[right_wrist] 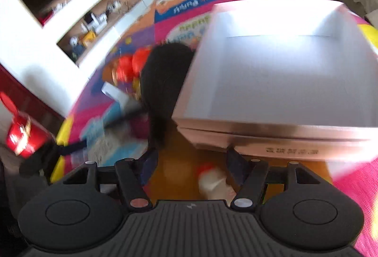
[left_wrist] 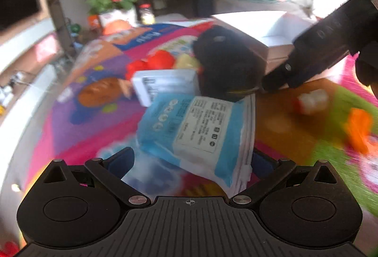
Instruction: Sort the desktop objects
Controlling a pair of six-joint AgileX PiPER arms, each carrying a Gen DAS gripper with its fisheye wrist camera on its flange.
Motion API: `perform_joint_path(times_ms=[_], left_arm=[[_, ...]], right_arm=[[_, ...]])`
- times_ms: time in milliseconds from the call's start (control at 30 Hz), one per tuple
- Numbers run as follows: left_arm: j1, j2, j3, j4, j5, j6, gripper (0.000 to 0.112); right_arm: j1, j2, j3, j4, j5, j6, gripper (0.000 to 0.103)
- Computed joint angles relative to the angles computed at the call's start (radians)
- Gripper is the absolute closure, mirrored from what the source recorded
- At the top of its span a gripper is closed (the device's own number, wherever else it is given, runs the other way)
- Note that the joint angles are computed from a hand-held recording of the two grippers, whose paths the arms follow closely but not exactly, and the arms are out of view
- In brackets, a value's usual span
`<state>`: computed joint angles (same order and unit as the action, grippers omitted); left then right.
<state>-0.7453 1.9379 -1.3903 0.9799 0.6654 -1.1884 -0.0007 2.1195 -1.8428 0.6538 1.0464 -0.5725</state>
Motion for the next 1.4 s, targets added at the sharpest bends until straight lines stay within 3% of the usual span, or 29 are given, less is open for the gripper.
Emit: perform_joint_path(times_ms=[133,167,233,333,467,533,600,700,767,900,967,1033,1100,1167,1200,1233,1300,1400], left_arm=[[0.015,0.068,-0.084,0.125,0.137,-0.045,0.009],[0.024,0.060,-0.084,0.127,0.136,-0.053,0.009],[0.045,0.013,-0.049,0.087,0.075,-0.063,0.009],[0.053,-0.044,-0.002,-0.008,0.002,-0.018,0.009],[0.009,-0.124,0.073,0.030,-0.156,-0.047,0.009],[-0.016,-0.123,0.055,0.032,-0.226,-0.020,0.009],[-0.036,-0.088,0.004,-0.064,-0.264,0.116,0.009],[-0.057,-0.034,-0.053,-0.217,-0.252,0.316,0.009],[-0.067,-0.025,-0.053,-0.229,-0.222,0.314,0.009],[-0.038,-0.037,-0.022,-0.351,-0.192,0.287,0.009],[-0.028,-0.052,0.000,-0.389,-0.182,0.317,0.009],[-0.040,-0.075,0.040,-0.354,-0.169,0.287,0.009],[-0.034,-0.082,0.062,-0.382,-0.169,0.295,0.009],[-0.023,-0.085,0.078,-0.414,-0.179,0.298,0.009],[-0.021,-0.078,0.077,-0.412,-0.183,0.285,0.009],[-0.026,-0.081,0.084,-0.389,-0.187,0.260,0.009],[-0.030,-0.076,0.081,-0.370,-0.185,0.237,0.009],[-0.032,-0.069,0.072,-0.358,-0.179,0.209,0.009]], right_arm=[[0.045,0.075,-0.098,0.014,-0.091,0.058,0.038],[0.043,0.074,-0.102,0.030,-0.089,0.051,0.038],[0.026,0.017,-0.020,0.082,-0.123,-0.041,0.022],[-0.013,-0.169,0.263,0.154,-0.323,-0.277,0.004],[-0.089,-0.364,0.572,0.245,-0.547,-0.552,0.001],[-0.137,-0.422,0.676,0.271,-0.598,-0.622,0.000],[-0.181,-0.468,0.758,0.281,-0.611,-0.642,0.000],[-0.246,-0.507,0.824,0.331,-0.563,-0.689,0.000],[-0.282,-0.539,0.871,0.366,-0.512,-0.734,0.000],[-0.238,-0.543,0.907,0.322,-0.440,-0.683,0.000],[-0.167,-0.539,0.928,0.292,-0.474,-0.672,0.000],[-0.080,-0.542,0.956,0.274,-0.565,-0.691,0.000],[0.018,-0.539,0.975,0.199,-0.729,-0.654,0.000],[0.084,-0.527,0.991,0.019,-0.915,-0.476,0.000],[0.083,-0.515,0.987,-0.070,-0.962,-0.376,0.000],[0.071,-0.502,0.972,-0.150,-0.969,-0.276,0.000],[0.033,-0.484,0.920,-0.279,-0.886,-0.095,0.000],[-0.007,-0.474,0.903,-0.251,-0.809,-0.078,0.000]])
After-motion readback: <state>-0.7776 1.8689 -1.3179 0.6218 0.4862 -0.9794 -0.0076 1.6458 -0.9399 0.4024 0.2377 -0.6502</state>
